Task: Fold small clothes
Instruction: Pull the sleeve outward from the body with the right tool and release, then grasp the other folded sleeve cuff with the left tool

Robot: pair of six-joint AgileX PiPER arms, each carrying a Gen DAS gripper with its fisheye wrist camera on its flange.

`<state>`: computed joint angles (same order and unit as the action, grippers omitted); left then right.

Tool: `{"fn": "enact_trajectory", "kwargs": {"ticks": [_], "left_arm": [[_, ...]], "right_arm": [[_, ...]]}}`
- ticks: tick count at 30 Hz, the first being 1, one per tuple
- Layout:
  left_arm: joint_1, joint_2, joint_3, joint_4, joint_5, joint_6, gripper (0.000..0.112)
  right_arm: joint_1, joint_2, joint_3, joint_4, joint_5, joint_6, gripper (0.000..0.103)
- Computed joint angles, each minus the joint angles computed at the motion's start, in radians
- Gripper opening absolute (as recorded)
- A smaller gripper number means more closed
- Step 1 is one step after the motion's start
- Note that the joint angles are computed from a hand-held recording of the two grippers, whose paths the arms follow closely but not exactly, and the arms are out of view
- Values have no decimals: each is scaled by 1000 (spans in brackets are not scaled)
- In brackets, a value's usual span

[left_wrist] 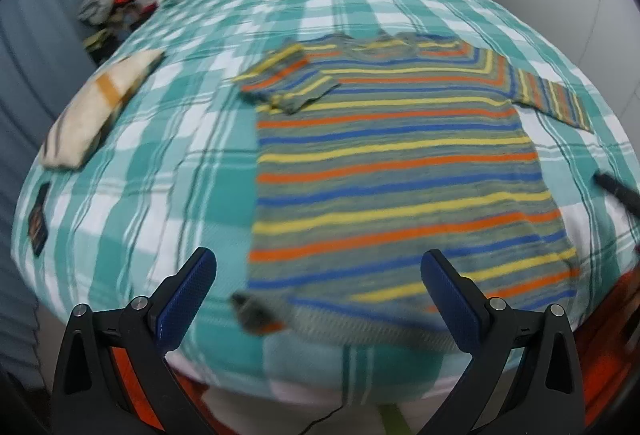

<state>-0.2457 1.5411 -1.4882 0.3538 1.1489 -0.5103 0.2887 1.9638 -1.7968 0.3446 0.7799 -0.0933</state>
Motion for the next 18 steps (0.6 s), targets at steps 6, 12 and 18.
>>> {"fn": "enact_trajectory", "kwargs": {"ticks": [6,12,18], "left_arm": [[72,111,-50,-27,-132,124,102],[99,325,-74,-36,-106,178,102],[155,178,-6,-107,-72,279,102]], "right_arm": [[138,5,82,-189,-68,15,64],[157,26,93,-147,-43,-57,64],[152,27,98,-102,-48,-102,64]]}}
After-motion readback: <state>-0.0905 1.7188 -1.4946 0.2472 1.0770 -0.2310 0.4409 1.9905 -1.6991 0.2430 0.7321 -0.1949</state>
